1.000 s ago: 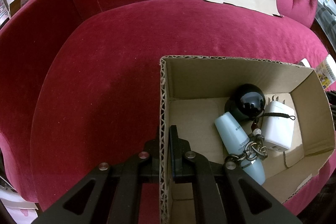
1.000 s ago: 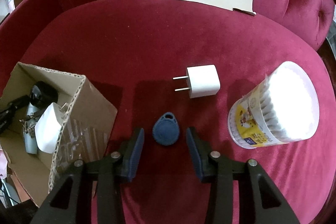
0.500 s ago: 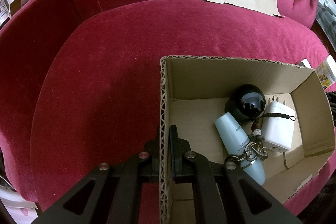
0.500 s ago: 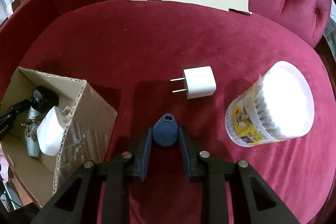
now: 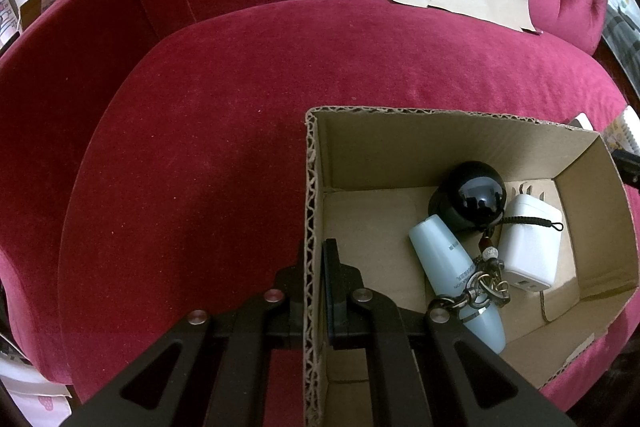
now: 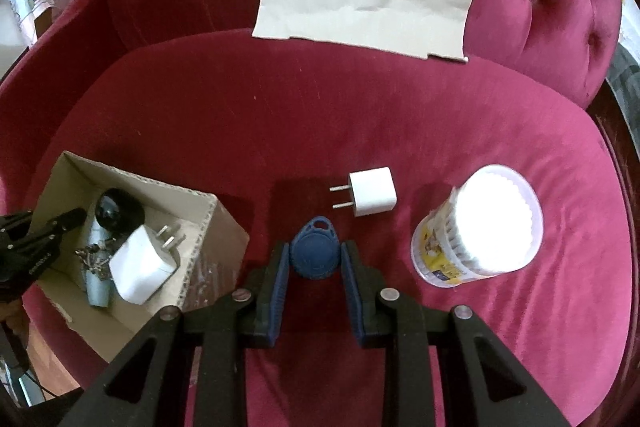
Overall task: Organize rigid objects
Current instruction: 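Close the right gripper on the blue key fob and lift it, then carry the blue key fob over the box with the right gripper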
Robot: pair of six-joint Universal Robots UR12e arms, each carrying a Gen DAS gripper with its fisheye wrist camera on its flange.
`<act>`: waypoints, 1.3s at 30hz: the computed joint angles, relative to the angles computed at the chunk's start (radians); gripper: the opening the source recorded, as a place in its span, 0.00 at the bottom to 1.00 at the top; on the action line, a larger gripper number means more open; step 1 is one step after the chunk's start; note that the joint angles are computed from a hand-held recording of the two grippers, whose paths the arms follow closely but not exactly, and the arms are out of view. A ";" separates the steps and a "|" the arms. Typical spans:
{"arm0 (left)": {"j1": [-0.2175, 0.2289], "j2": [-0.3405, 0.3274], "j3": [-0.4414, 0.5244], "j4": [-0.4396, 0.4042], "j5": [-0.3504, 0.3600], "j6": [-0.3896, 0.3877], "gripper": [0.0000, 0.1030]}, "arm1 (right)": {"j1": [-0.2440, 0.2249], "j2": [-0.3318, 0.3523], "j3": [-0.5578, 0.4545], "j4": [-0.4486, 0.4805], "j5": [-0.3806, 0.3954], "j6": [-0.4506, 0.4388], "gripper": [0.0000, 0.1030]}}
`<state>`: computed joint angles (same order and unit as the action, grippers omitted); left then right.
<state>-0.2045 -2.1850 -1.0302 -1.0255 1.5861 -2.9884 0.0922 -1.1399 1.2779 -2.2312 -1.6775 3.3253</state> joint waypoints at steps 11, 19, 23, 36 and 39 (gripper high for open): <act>0.000 0.000 0.000 0.001 0.001 0.001 0.04 | 0.020 -0.008 -0.027 0.006 -0.011 -0.006 0.26; 0.000 0.000 0.000 0.001 0.001 0.001 0.04 | 0.042 -0.006 -0.051 -0.004 0.006 -0.031 0.26; 0.000 -0.001 0.001 0.000 0.001 0.001 0.04 | 0.050 -0.002 -0.062 -0.013 0.031 -0.046 0.26; 0.000 -0.001 0.002 0.000 0.001 0.001 0.04 | 0.084 0.028 -0.102 -0.032 0.106 -0.095 0.27; 0.000 -0.001 0.002 0.000 0.001 0.001 0.04 | 0.091 0.036 -0.109 -0.037 0.123 -0.106 0.27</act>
